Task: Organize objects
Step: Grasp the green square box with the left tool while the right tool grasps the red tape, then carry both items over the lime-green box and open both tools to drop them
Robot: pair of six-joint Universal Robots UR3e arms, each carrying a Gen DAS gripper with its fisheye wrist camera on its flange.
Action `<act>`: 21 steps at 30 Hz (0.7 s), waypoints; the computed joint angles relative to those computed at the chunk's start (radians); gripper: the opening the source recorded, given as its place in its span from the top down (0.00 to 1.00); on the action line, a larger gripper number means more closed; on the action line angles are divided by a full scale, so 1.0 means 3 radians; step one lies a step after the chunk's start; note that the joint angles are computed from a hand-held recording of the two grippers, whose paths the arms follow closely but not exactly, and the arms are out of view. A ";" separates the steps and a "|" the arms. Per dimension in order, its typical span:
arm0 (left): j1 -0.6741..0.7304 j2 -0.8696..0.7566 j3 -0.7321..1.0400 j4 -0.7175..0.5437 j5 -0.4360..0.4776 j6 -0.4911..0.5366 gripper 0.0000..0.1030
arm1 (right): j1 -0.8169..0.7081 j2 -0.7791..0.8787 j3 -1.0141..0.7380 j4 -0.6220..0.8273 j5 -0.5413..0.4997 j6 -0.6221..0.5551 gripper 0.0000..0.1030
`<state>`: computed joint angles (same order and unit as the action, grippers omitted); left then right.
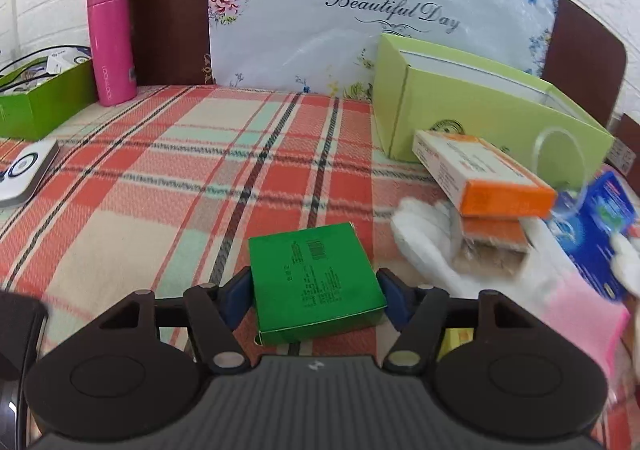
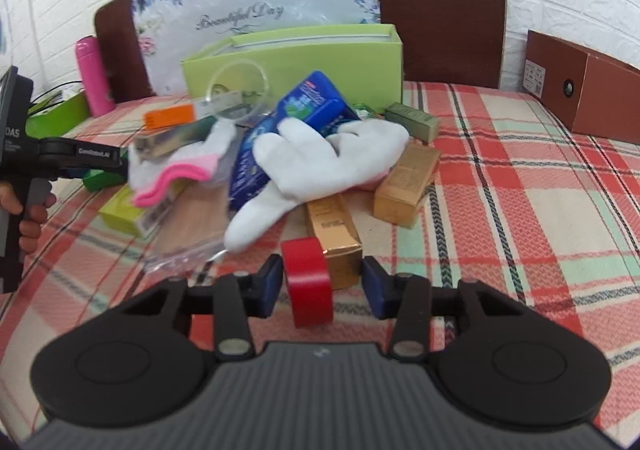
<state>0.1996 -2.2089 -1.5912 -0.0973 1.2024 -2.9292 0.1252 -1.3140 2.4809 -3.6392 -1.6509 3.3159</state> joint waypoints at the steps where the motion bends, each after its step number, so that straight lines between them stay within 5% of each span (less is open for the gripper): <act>1: 0.0059 0.0130 -0.0207 0.0033 -0.0083 0.0071 0.33 | 0.0000 -0.0062 0.0055 -0.0009 0.0023 -0.0017 0.60; 8: 0.0416 0.0987 -0.1004 -0.0161 -0.0583 0.0505 0.33 | -0.0178 -0.0594 0.0293 0.0036 0.0369 -0.0068 0.61; 9: 0.0449 0.1076 -0.1016 -0.0184 -0.0665 0.0523 0.33 | -0.0217 -0.0692 0.0313 0.0060 0.0449 -0.0078 0.68; 10: 0.0475 0.1142 -0.1001 -0.0223 -0.0749 0.0527 0.33 | -0.0252 -0.0767 0.0328 0.0057 0.0516 -0.0092 0.82; 21: 0.0177 0.0950 -0.0094 -0.0324 -0.1120 0.0160 0.33 | -0.0494 -0.0957 -0.0055 0.0200 0.0819 -0.0167 0.82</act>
<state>0.2528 -1.9240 -1.6194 -0.1944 0.8663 -2.8813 -0.0231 -1.6012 2.4643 -3.5791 -1.4051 3.2657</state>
